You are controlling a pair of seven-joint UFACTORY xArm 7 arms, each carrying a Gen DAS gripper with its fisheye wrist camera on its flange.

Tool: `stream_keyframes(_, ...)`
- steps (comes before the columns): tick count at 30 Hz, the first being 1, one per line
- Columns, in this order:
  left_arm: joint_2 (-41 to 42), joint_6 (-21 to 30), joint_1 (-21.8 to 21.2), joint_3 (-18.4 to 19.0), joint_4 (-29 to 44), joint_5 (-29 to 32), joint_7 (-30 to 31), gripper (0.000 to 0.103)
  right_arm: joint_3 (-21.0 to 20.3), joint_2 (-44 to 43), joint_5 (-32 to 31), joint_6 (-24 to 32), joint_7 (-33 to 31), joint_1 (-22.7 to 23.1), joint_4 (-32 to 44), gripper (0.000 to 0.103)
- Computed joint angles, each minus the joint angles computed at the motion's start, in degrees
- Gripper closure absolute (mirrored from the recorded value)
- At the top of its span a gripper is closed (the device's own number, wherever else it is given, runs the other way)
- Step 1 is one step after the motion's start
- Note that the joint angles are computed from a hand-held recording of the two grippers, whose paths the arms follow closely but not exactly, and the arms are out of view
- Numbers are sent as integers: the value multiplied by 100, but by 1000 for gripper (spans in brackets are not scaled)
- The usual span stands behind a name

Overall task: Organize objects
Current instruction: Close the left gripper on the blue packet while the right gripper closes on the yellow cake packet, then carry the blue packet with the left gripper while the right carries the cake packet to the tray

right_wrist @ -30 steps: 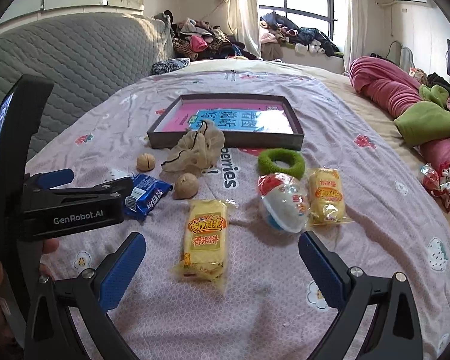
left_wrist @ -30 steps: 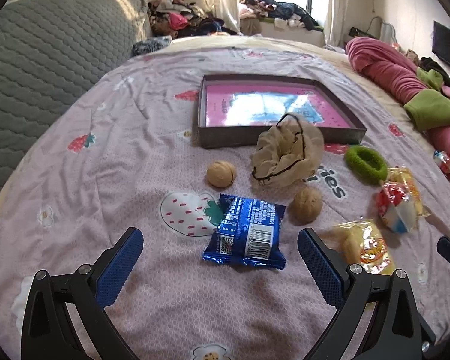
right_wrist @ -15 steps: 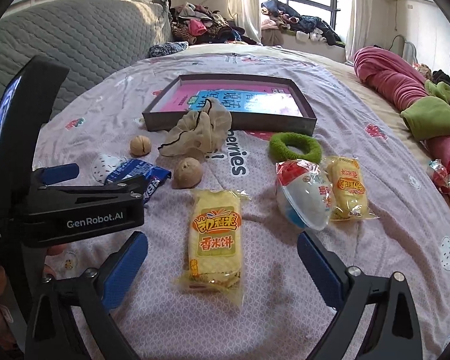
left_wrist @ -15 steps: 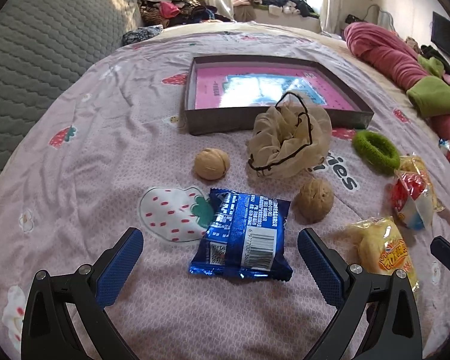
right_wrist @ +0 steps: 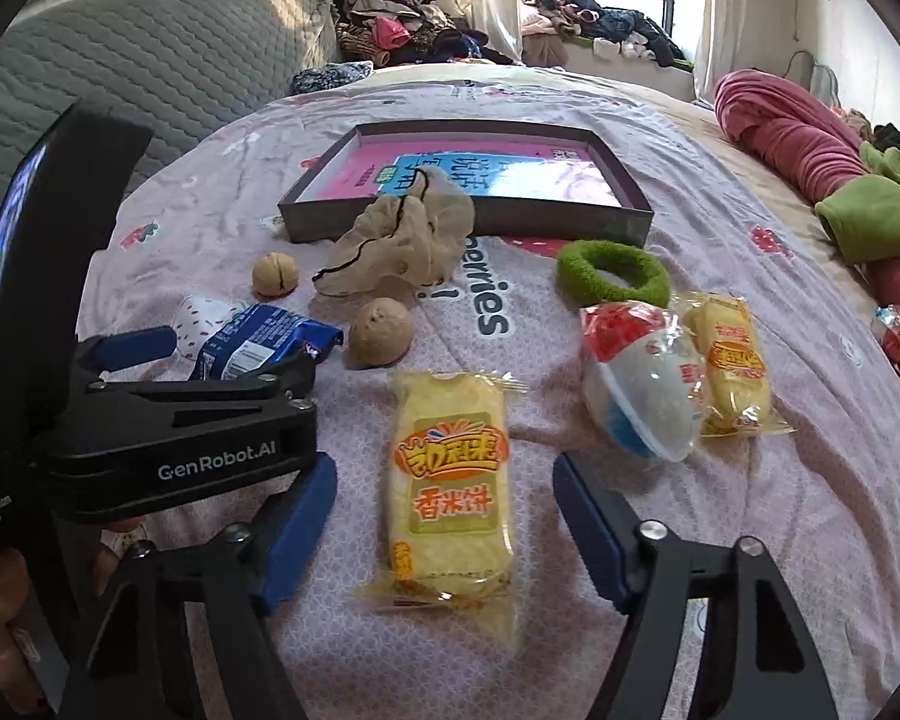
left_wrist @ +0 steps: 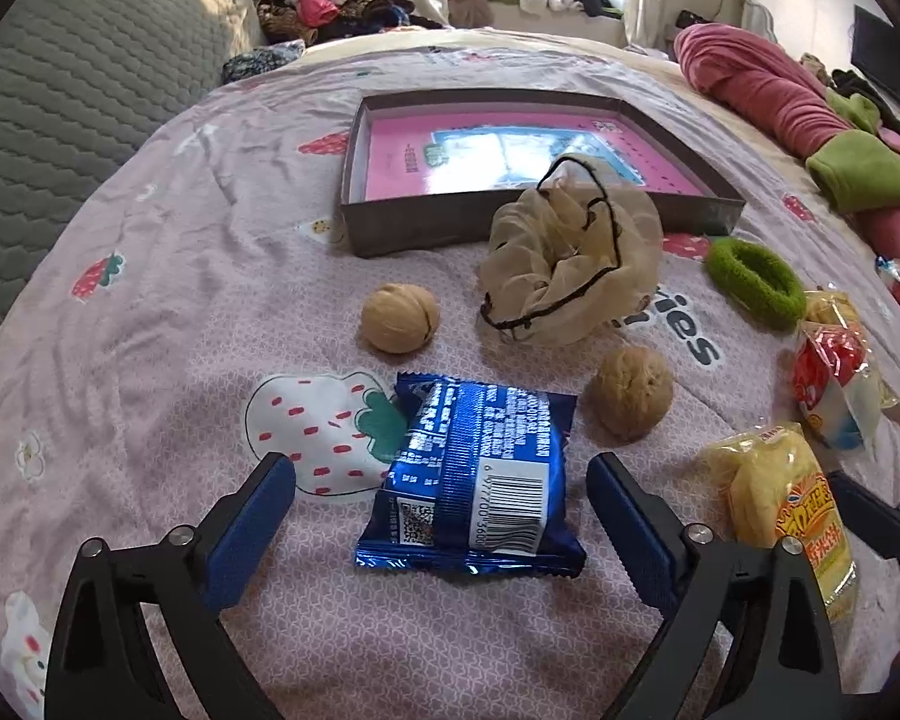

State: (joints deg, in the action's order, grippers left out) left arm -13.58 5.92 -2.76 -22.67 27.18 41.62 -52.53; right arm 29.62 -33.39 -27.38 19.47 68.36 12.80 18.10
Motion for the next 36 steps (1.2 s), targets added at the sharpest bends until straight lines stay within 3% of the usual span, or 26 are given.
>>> stream_keyframes(1, -14, -62, -26, 24, -20, -6, 31, 15, 11, 15, -10, -30, 9, -5, 7, 36)
stream_keyframes(3, 6, -201, -96, 88, -54, -102, 165, 39, 58, 38, -54, -92, 31, -40, 15, 42)
stream_keyframes(4, 64, -254, -336, 308, -79, -388, 459, 42, 72, 59, -70, -103, 35, -58, 26, 45)
stream_keyframes(8, 80, -348, -253, 198, -108, -590, 666, 42, 87, 110, -109, -191, 55, -103, 18, 51)
stream_keyframes(12, 61, -580, -965, 812, -271, -1490, 1420, 44, 5, 76, -62, -354, 22, -77, -70, 62)
stream_keyframes(16, -27, -486, -738, 473, -290, -1682, 1555, 45, -60, -56, 89, -390, -93, 17, -158, 62)
stream_keyframes(20, -128, -466, -845, 497, -354, -2081, 1840, 45, -120, -226, 258, -454, -204, 134, -251, 62)
stream_keyframes(23, -289, -428, -540, 172, -397, -2084, 1782, 45, -107, -333, 360, -426, -272, 152, -286, 62)
stream_keyframes(27, -367, -461, -862, 469, -491, -2454, 2057, 45, -158, -526, 513, -396, -385, 232, -370, 62)
stream_keyframes(36, -722, -442, -614, 146, -634, -2640, 2020, 45, -341, -897, 785, -180, -701, 383, -420, 62)
